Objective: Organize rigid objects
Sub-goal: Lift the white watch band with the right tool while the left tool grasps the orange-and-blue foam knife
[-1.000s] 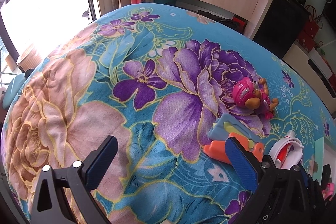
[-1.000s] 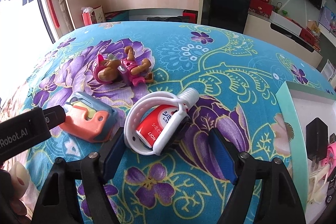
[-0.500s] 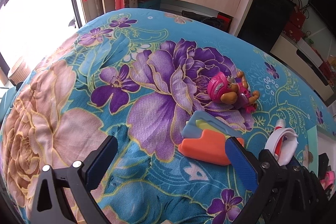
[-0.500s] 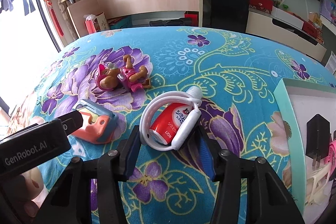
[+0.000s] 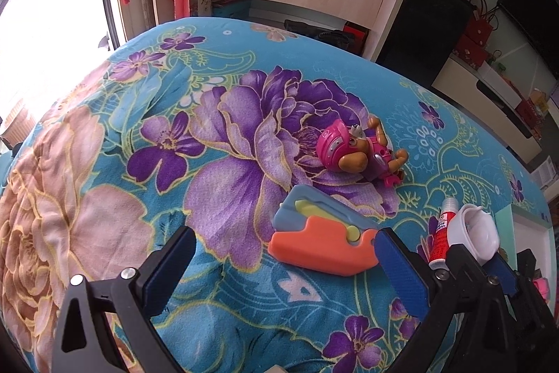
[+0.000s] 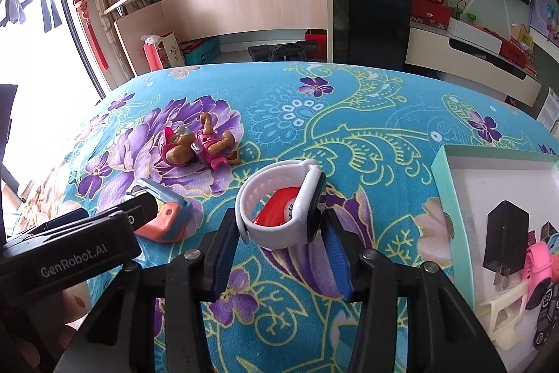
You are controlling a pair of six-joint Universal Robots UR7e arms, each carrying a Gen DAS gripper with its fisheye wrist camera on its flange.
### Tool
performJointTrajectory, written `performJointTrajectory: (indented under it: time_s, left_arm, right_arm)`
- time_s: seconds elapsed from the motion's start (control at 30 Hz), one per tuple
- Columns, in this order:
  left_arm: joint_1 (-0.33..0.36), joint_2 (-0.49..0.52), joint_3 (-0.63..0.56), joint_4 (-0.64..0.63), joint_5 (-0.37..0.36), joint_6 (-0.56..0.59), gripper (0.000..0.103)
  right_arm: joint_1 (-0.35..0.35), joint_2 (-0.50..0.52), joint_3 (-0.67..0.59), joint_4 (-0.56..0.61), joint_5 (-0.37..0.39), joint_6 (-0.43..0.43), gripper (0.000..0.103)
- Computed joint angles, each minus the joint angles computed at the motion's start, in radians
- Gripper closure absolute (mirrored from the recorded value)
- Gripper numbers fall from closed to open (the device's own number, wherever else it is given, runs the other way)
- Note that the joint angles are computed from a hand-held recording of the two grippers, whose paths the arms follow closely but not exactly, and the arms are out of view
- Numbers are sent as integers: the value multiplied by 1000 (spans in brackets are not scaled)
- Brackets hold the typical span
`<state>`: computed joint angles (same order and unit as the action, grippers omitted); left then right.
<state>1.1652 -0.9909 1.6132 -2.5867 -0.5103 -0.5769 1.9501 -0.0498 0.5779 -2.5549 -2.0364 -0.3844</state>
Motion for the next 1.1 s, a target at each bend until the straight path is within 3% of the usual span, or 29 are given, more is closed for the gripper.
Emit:
performJointTrajectory:
  time_s: [0.4, 0.67, 0.87, 0.97, 1.03, 1.1]
  left_arm:
    - [6, 35, -24, 6, -6, 52, 0]
    - [9, 76, -61, 70, 59, 62, 0]
    - [13, 92, -63, 19, 75, 110, 1]
    - [9, 98, -59, -26, 84, 146, 13]
    - [5, 104, -59, -60, 87, 180, 29]
    - [4, 108, -64, -56, 93, 188, 28]
  right_arm:
    - [-12, -33, 30, -26, -13, 21, 55]
    - [-14, -39, 37, -30, -12, 31, 55]
    - [-15, -40, 35, -22, -11, 37, 55]
    - [-15, -42, 38, -23, -10, 37, 55]
    - [-15, -43, 39, -26, -9, 36, 55]
    - [-15, -45, 43, -30, -6, 35, 55]
